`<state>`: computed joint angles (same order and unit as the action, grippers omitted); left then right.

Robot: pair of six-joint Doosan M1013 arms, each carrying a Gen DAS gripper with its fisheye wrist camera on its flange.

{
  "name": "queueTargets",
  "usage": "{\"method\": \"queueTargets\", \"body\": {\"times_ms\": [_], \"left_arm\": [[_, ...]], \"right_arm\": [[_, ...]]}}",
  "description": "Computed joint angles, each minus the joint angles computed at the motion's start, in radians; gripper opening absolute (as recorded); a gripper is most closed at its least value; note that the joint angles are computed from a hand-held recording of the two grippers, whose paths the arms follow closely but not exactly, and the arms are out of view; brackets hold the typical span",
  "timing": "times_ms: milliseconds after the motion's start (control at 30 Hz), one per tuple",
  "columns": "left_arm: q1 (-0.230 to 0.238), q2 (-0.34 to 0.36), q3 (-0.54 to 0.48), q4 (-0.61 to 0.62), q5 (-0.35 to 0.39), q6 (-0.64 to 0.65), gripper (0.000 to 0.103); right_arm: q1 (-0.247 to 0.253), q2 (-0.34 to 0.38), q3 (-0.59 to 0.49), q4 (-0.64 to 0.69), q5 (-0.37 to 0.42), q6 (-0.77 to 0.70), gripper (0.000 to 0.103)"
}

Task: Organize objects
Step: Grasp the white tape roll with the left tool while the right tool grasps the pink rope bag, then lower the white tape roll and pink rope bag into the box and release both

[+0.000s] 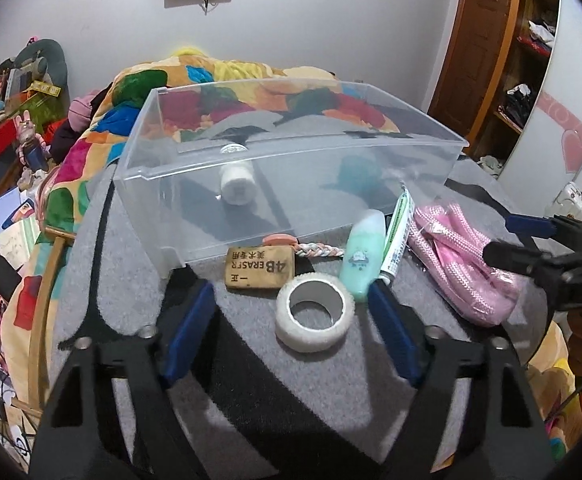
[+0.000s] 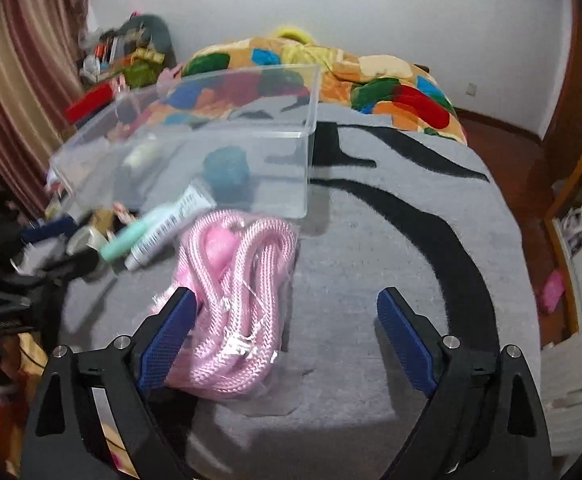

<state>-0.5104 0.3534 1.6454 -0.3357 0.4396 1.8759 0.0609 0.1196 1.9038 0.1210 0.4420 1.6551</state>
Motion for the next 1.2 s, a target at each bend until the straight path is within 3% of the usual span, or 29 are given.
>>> {"method": "queueTargets", "body": {"times_ms": [200, 300, 333, 400, 467, 500, 767, 933, 1067, 1200], "left_arm": [[0.000, 0.003, 0.001, -0.059, 0.020, 0.059, 0.058], [0.000, 0.000, 0.009, -0.073, 0.023, 0.077, 0.040], [-0.002, -0.003, 0.014, -0.055, 0.015, 0.062, 0.038], [-0.003, -0.010, 0.026, -0.058, -0.003, 0.066, 0.038], [-0.002, -0.017, 0.035, -0.064, -0.015, 0.065, 0.038], [-0.002, -0.020, 0.039, -0.069, -0.021, 0.067, 0.038], [0.009, -0.049, 0.052, -0.116, -0.050, 0.104, 0.038], [0.020, -0.063, 0.045, -0.163, -0.080, 0.132, 0.038], [0.031, -0.063, 0.023, -0.218, -0.090, 0.174, 0.038], [0.038, -0.058, -0.001, -0.239, -0.109, 0.192, 0.038]], "right_arm": [[0.049, 0.051, -0.045, -0.070, 0.018, 0.050, 0.095], [0.069, 0.075, -0.050, -0.166, 0.027, 0.124, 0.097], [0.076, 0.072, -0.043, -0.212, 0.012, 0.155, 0.097], [0.081, 0.063, -0.029, -0.244, -0.006, 0.164, 0.090], [0.078, 0.049, -0.014, -0.232, -0.022, 0.132, 0.065], [0.078, 0.043, -0.009, -0.249, -0.023, 0.143, 0.063], [0.069, -0.017, 0.034, -0.209, -0.060, 0.111, 0.058], [0.064, -0.055, 0.037, -0.231, -0.119, 0.167, 0.058], [0.057, -0.065, 0.019, -0.187, -0.158, 0.131, 0.058], [0.066, -0.051, -0.015, -0.347, -0.192, 0.286, 0.058]]}}
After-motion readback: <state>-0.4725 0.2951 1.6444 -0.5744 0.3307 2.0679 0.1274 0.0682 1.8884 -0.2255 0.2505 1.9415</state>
